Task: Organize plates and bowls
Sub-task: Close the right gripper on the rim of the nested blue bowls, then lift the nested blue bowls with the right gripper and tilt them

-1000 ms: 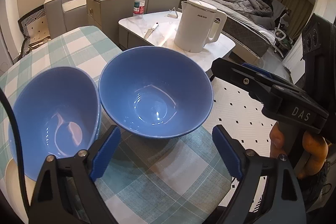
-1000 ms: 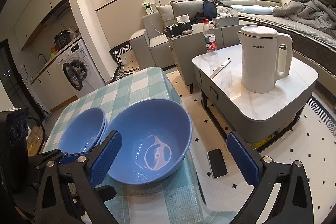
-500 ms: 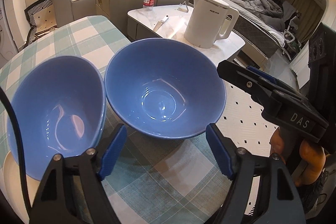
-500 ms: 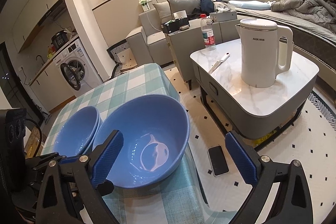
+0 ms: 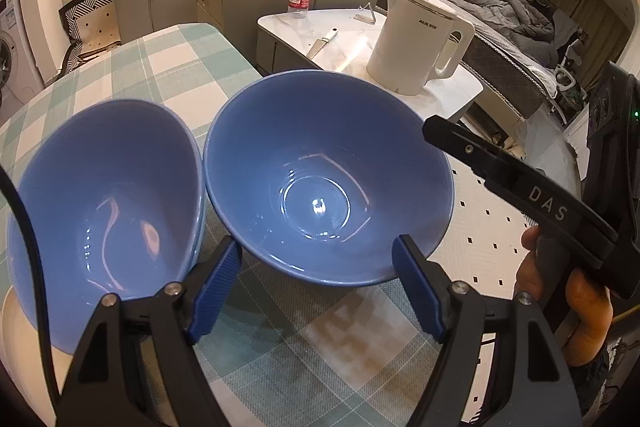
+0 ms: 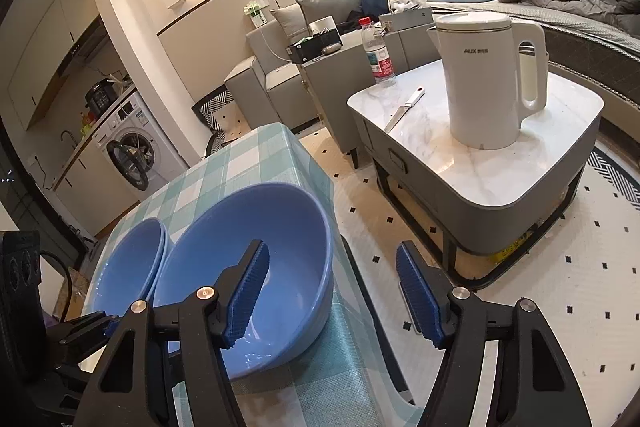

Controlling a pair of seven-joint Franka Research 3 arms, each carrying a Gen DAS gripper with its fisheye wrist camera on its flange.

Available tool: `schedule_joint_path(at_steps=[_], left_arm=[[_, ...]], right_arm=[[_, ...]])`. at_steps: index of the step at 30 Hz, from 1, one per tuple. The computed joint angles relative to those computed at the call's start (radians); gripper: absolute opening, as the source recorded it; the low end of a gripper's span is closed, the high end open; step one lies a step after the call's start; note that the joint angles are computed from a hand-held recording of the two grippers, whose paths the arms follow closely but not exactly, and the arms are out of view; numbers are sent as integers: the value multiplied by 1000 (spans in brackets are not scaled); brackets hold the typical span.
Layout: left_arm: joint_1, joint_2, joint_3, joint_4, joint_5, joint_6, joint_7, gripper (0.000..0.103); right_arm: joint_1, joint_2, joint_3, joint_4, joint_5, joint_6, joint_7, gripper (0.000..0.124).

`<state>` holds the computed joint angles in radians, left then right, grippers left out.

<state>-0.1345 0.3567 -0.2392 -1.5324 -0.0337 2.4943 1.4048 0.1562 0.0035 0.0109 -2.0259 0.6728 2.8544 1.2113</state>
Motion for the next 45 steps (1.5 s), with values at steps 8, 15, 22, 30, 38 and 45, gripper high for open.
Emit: schedule_joint_path(at_steps=[8, 15, 22, 30, 38, 45], left_arm=[[-5, 14, 3, 12, 17, 5, -10, 77], [-6, 22, 3, 19, 26, 15, -11, 77], [-9, 26, 7, 20, 41, 30, -16, 73], [-13, 24, 15, 15, 68, 39, -29, 63], [-10, 24, 14, 12, 78, 42, -27, 62], [-8, 23, 11, 10, 76, 45, -24, 61]], right_arm=[[2, 31, 7, 18, 0, 1, 19, 48], [3, 44, 14, 26, -11, -4, 16, 42], [6, 47, 18, 26, -27, 2, 11, 31], [8, 50, 18, 22, -64, 11, 16, 30], [10, 43, 18, 11, -87, 18, 17, 30], [14, 24, 19, -5, -76, 33, -7, 30]])
